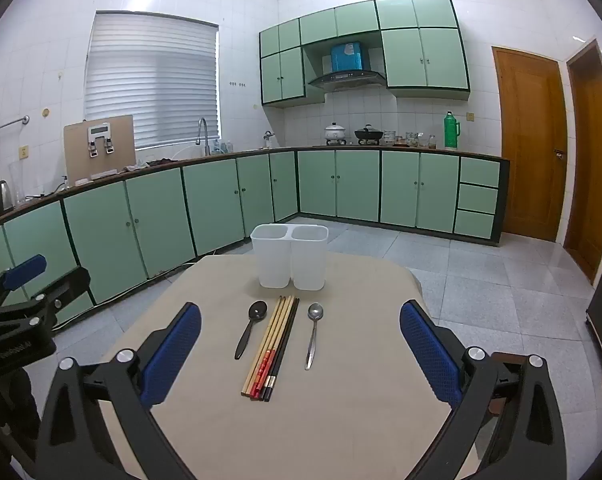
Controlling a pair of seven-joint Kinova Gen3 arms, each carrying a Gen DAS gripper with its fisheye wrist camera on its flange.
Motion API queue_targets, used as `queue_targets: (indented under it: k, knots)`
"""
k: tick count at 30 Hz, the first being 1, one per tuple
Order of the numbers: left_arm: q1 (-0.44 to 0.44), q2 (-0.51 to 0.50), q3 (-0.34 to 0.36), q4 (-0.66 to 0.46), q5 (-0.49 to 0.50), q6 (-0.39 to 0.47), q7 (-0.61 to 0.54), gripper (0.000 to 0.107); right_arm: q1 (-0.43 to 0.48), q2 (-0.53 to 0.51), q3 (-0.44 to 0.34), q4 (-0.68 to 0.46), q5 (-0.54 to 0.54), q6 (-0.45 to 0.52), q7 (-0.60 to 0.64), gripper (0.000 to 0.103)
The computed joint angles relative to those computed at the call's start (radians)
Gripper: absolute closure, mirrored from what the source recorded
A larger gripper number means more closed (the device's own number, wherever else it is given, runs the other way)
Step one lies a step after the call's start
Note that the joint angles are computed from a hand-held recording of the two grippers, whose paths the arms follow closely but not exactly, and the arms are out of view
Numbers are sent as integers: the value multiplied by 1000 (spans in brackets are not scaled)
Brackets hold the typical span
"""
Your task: Organize utensils
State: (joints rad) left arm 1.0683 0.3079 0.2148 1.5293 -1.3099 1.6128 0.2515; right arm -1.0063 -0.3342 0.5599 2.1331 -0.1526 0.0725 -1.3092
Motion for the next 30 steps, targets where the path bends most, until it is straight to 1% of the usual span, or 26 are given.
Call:
queue_targets:
  k: [9, 19, 22, 30]
  knots:
    - [0, 0, -1, 1, -3, 2, 1, 10, 13, 4, -12, 1, 8, -4, -7, 6]
    - [2, -19, 6, 11, -3, 17, -5, 10, 5, 1, -5, 1, 13, -5, -11, 6]
    - [2, -3, 10, -15, -7, 27, -22, 10, 4, 0, -5, 1, 15, -5, -11, 6]
    - [1, -18, 6, -14, -4, 25, -38, 10, 1, 9, -6, -1, 14, -9, -16, 6]
